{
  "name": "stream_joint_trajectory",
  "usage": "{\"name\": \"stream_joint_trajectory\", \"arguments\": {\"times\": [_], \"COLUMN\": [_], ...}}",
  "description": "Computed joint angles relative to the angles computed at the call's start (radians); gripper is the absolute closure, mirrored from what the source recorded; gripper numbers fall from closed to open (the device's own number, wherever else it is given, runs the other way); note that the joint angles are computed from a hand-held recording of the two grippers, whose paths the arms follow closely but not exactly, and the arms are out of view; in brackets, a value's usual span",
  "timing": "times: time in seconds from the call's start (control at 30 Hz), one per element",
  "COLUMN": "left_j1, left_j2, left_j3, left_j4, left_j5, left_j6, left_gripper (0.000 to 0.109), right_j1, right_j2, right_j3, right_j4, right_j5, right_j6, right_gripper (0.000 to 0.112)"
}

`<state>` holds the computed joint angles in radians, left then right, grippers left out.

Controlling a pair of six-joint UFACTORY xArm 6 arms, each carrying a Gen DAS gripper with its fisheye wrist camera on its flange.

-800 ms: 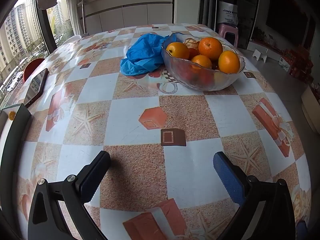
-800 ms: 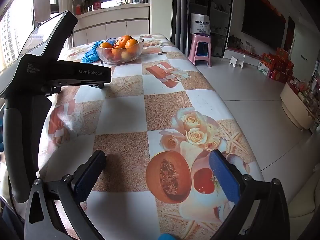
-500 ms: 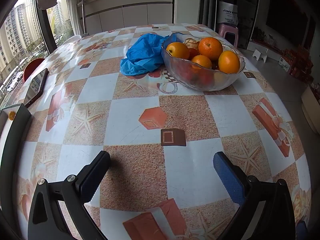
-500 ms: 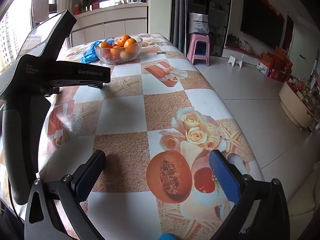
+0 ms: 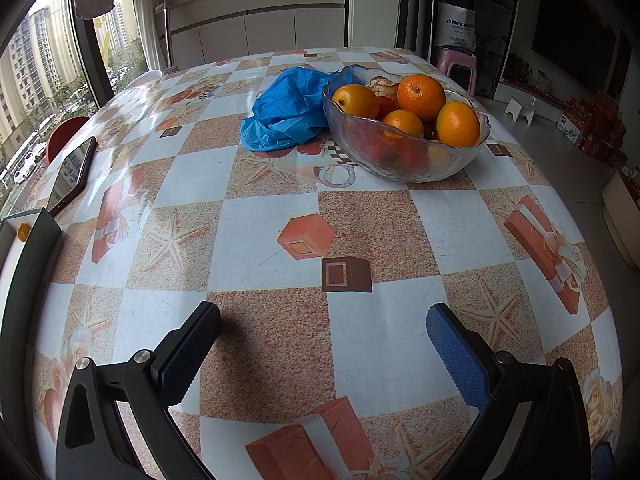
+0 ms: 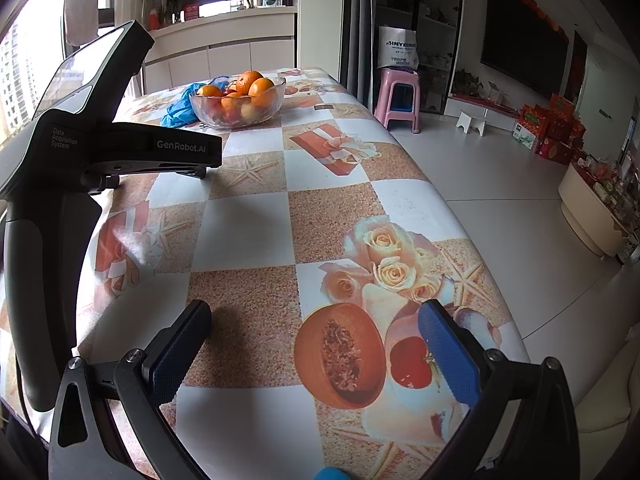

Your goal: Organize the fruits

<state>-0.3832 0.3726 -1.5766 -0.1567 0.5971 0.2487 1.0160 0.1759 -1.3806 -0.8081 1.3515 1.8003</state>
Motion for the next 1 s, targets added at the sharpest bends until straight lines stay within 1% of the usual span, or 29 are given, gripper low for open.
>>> {"name": "stream_joint_trajectory", "arguments": {"times": [0.27,0.53,1.0], "left_j1": [0.0,0.0,0.0], "left_j2": [0.0,0.0,0.0], "left_j3": [0.0,0.0,0.0], "left_j4": [0.0,0.0,-0.001], "left_j5": [0.0,0.0,0.0], "left_j6": [0.0,0.0,0.0], "left_gripper": [0.006,0.006,0.006], "right_j1": [-0.002,-0.03,-0.035], "right_j2": [0.0,0.013,0.038], "right_j3": [-0.004,-0.037,-0.083], "right_j4": [0.008,0.074,0.115], "right_j5": [0.001,-0.005,0.02], "right_j6": [-0.006,-0.044,-0.052], "right_gripper": [0.01,0.01,0.01]}}
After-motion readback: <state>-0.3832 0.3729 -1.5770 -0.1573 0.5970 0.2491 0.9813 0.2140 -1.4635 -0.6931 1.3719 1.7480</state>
